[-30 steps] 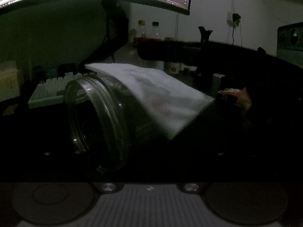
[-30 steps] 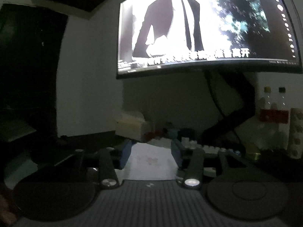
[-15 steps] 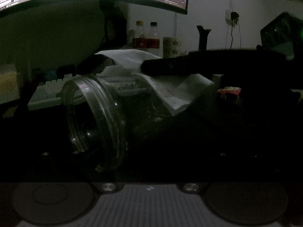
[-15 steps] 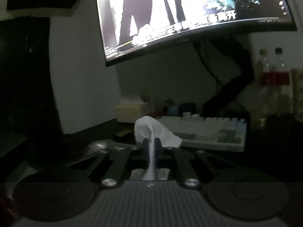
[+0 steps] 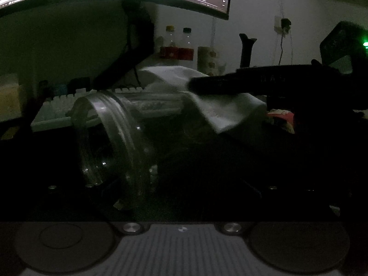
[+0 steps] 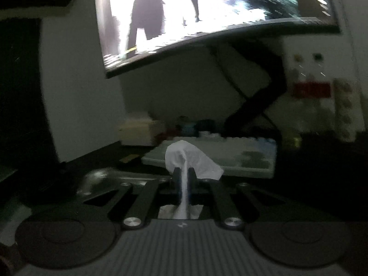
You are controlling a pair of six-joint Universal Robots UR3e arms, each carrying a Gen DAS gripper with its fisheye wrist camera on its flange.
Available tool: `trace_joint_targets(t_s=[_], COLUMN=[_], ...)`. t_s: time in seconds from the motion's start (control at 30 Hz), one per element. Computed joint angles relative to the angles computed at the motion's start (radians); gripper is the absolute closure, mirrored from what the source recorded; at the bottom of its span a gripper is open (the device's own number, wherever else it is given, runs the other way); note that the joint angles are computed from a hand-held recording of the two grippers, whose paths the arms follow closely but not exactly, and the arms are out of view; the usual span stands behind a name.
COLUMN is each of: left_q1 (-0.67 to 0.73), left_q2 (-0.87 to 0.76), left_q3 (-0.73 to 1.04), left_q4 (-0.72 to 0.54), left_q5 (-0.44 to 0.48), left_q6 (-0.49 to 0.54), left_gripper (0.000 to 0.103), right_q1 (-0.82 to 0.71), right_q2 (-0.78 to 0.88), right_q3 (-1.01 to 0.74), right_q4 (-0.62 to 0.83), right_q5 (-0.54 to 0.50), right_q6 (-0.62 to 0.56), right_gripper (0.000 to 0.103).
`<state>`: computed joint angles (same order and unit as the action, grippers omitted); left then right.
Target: Clean container
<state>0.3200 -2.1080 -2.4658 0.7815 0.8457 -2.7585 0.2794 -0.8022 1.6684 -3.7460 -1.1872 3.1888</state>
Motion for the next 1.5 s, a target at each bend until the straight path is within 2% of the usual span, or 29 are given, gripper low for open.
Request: trace_joint_targets(t_s=[0.1, 0.17, 0.33, 0.43, 0.5, 0.6, 0.67, 0.7, 0.77, 0.8, 0.87, 0.93, 1.03, 1.1, 1.13, 1.23, 1.27, 1.3, 1.37, 1.5], left_q1=[-0.02, -0.018, 0.016, -0.02, -0.046, -0.066, -0.059, -0.056, -0.061, -0.068, -0.067, -0.069, -0.079, -0.089, -0.094, -0.123, -0.123, -0.115, -0.099, -0.078], left_q2=[-0.017, -0.019, -0.038, -0.045, -0.051, -0.065, -0.067, -0.071, -0.082, -0.086, -0.09, -0.093, -0.097, -0.093, -0.09, -0.057, -0.04, -0.032, -0.019, -0.016], left_q3=[-0.002, -0.003, -0.014, -0.008, -0.005, -0.013, -0.023, -0.025, -0.022, -0.016, -0.011, -0.008, -0.003, 0.002, 0.004, 0.012, 0.014, 0.013, 0.011, -0.005], left_q4=[0.035, 0.037, 0.058, 0.083, 0.102, 0.138, 0.146, 0.154, 0.171, 0.176, 0.177, 0.18, 0.187, 0.18, 0.176, 0.136, 0.111, 0.096, 0.074, 0.075], left_q5=[0.027, 0.024, -0.031, 0.024, 0.063, 0.078, 0.052, 0.046, 0.055, 0.074, 0.078, 0.079, 0.094, 0.114, 0.124, 0.197, 0.202, 0.194, 0.17, 0.123], left_q6=[-0.004, 0.002, -0.003, -0.018, -0.029, -0.029, -0.02, -0.018, -0.016, -0.02, -0.022, -0.024, -0.031, -0.026, -0.024, -0.041, -0.036, -0.03, -0.023, 0.007], left_gripper=[0.001, 0.001, 0.001, 0.001, 0.001, 0.001, 0.0, 0.0, 0.0, 0.0, 0.0, 0.0, 0.0, 0.0, 0.0, 0.0, 0.0, 0.0, 0.0, 0.0], right_q1=[0.001, -0.001, 0.007, 0.009, 0.019, -0.025, -0.05, -0.051, -0.021, -0.014, -0.002, 0.009, -0.016, -0.022, -0.016, 0.041, 0.039, 0.033, 0.009, -0.019], right_q2=[-0.004, -0.014, 0.002, 0.008, 0.017, -0.002, -0.004, -0.002, -0.004, -0.007, -0.009, 0.002, 0.016, 0.018, 0.02, 0.045, 0.051, 0.053, 0.049, 0.041], right_q3=[0.01, 0.022, 0.001, 0.01, 0.004, 0.032, 0.029, 0.024, 0.02, 0.023, 0.027, 0.018, 0.006, 0.005, 0.003, -0.031, -0.039, -0.04, -0.027, 0.0], right_q4=[0.008, 0.014, 0.001, -0.023, -0.037, -0.025, -0.014, -0.013, -0.011, -0.011, -0.013, -0.025, -0.03, -0.03, -0.034, -0.04, -0.034, -0.033, -0.044, -0.066], right_q5=[0.14, 0.151, -0.08, -0.092, -0.041, 0.18, 0.21, 0.181, 0.018, -0.017, -0.069, -0.043, 0.136, 0.141, 0.105, -0.159, -0.177, -0.171, -0.088, 0.139], right_q6=[-0.07, -0.077, 0.004, 0.03, 0.005, -0.01, 0.025, 0.033, 0.02, 0.017, 0.013, 0.004, -0.014, 0.002, -0.001, -0.032, -0.016, 0.002, 0.033, 0.009], right_gripper=[0.095, 0.095, 0.095, 0.094, 0.093, 0.093, 0.095, 0.096, 0.095, 0.092, 0.092, 0.092, 0.092, 0.094, 0.094, 0.092, 0.092, 0.093, 0.093, 0.092])
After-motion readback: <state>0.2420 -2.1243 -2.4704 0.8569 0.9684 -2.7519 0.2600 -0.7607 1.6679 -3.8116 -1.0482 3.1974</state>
